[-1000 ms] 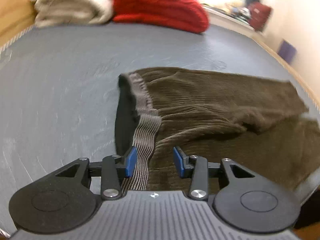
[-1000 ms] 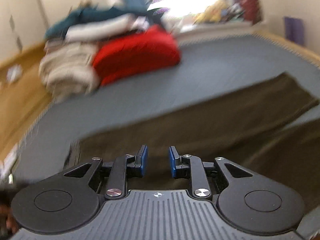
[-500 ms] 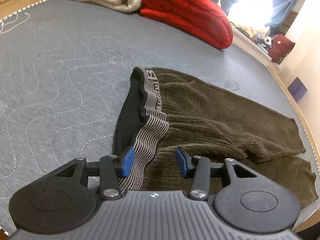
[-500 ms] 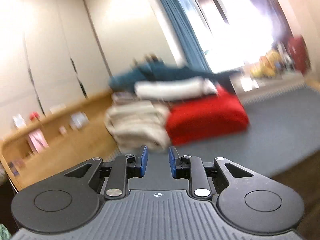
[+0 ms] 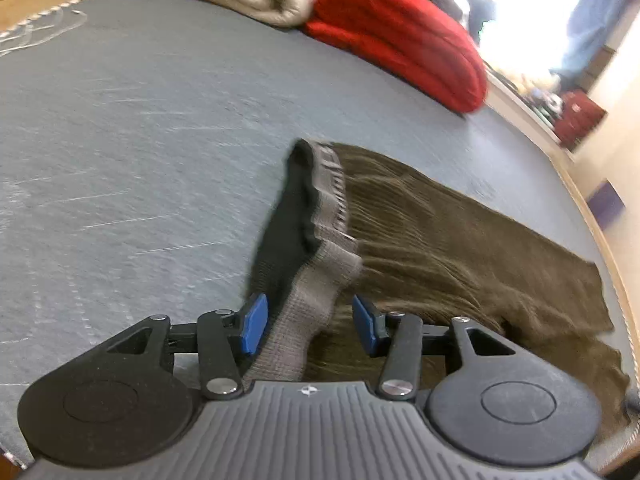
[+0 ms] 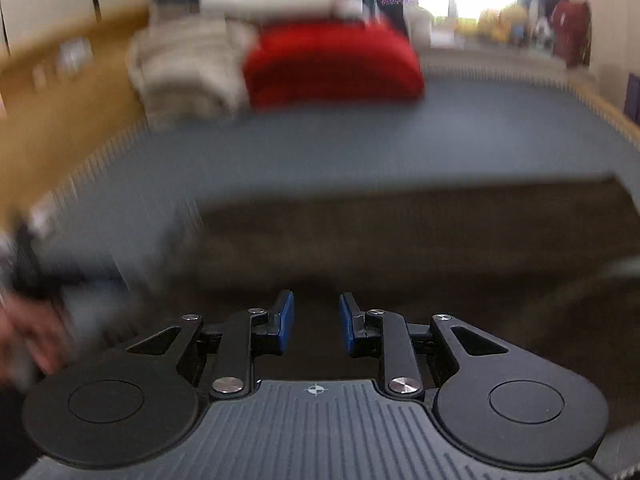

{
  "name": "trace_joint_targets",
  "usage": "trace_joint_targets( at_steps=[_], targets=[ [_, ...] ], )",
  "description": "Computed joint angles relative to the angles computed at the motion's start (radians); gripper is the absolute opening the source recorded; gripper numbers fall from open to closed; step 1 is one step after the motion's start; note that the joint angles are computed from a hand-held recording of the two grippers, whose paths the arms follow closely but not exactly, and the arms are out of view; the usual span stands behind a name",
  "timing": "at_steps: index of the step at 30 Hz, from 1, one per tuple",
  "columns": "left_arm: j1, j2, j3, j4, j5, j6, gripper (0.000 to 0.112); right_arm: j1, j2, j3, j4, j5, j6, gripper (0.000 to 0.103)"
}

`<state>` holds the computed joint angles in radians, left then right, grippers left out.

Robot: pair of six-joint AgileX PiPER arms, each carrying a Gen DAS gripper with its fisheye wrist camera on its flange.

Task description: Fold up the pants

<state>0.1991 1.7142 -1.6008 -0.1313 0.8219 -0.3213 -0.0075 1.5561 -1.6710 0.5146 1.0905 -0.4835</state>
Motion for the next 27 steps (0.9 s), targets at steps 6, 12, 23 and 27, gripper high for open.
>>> trace_joint_targets(
  at_steps=[6, 12, 23, 27],
  targets=[
    [0.01, 0.056, -0.072, -0.006, 0.093, -0.03, 0.061, 0.148, 0.054, 0.134, -0.131, -0.049, -0.057, 0.029],
    [-0.005, 0.108, -0.136, 0.039, 0.179, -0.077, 0.061, 0.242, 0.021, 0.258, -0.233, -0.108, -0.233, 0.043],
    [0.001, 0.085, -0.112, 0.056, 0.169, -0.096, 0.015, 0.264, 0.021, 0.24, -0.245, -0.076, -0.296, 0.021],
    [-0.036, -0.044, 0.033, 0.151, 0.019, -0.172, 0.009, 0.259, 0.006, 0.249, -0.225, -0.094, -0.322, 0.006]
  ],
)
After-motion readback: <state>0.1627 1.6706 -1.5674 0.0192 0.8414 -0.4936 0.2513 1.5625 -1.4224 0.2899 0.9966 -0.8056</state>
